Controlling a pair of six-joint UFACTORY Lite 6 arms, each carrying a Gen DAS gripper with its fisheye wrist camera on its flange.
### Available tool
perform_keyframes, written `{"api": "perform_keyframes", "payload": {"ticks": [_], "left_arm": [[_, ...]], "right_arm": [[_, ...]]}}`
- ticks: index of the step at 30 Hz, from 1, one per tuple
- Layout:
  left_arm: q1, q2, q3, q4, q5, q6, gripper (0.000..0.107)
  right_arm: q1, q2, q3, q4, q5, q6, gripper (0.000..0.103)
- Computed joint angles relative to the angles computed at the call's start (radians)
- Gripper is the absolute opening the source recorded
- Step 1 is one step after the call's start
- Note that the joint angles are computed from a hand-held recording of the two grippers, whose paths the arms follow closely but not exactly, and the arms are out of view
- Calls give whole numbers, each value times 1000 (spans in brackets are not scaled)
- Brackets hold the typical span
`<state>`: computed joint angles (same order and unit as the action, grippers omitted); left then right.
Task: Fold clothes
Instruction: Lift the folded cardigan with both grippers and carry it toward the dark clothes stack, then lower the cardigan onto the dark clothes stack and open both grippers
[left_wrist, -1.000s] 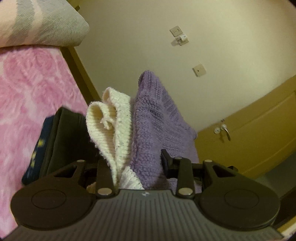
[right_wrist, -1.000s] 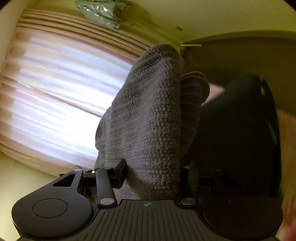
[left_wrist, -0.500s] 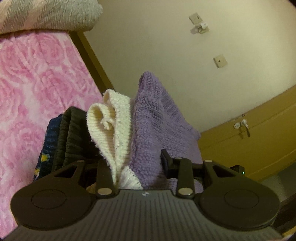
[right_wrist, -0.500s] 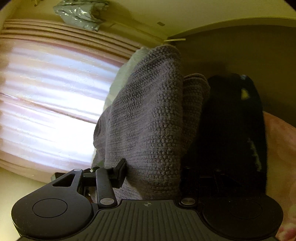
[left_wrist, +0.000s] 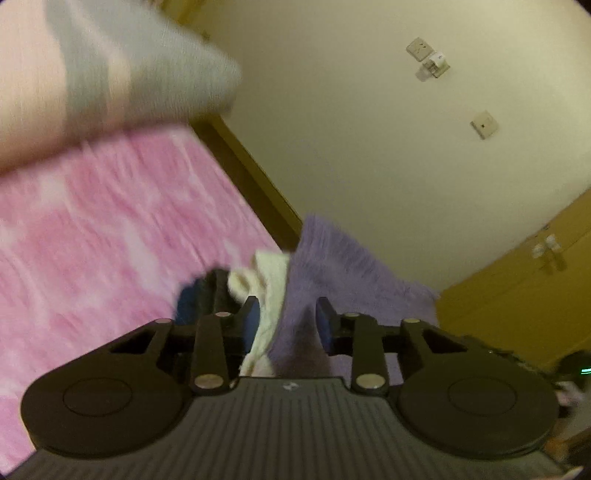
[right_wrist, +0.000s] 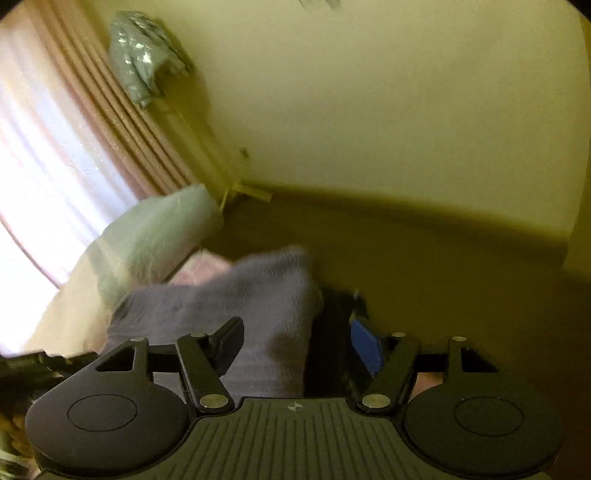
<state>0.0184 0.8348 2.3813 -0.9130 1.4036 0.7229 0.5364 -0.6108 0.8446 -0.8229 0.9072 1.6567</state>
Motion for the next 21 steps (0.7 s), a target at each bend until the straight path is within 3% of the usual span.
{"api": "perform_keyframes", "payload": {"ticks": [3, 5, 7, 10, 15, 21], "left_arm": [[-69, -171, -194, 13, -15, 148, 16], [-142, -280, -356, 52, -97, 237, 11], [-201, -338, -479, 116, -193, 282, 11], [-252, -402, -659, 171, -345, 368, 14], [-256, -382, -712, 162, -414, 374, 14], [-277, -391, -755, 161, -468, 367, 14]], "right_arm": [[187, 203, 160, -57, 148, 9, 67], [260, 349, 254, -72, 185, -28, 65], [285, 439, 283, -77, 171, -38, 45], [402, 538, 203, -95, 196, 96, 44], [301, 596, 167, -89, 52, 78, 44], [215, 640, 240, -41, 13, -3, 44]]}}
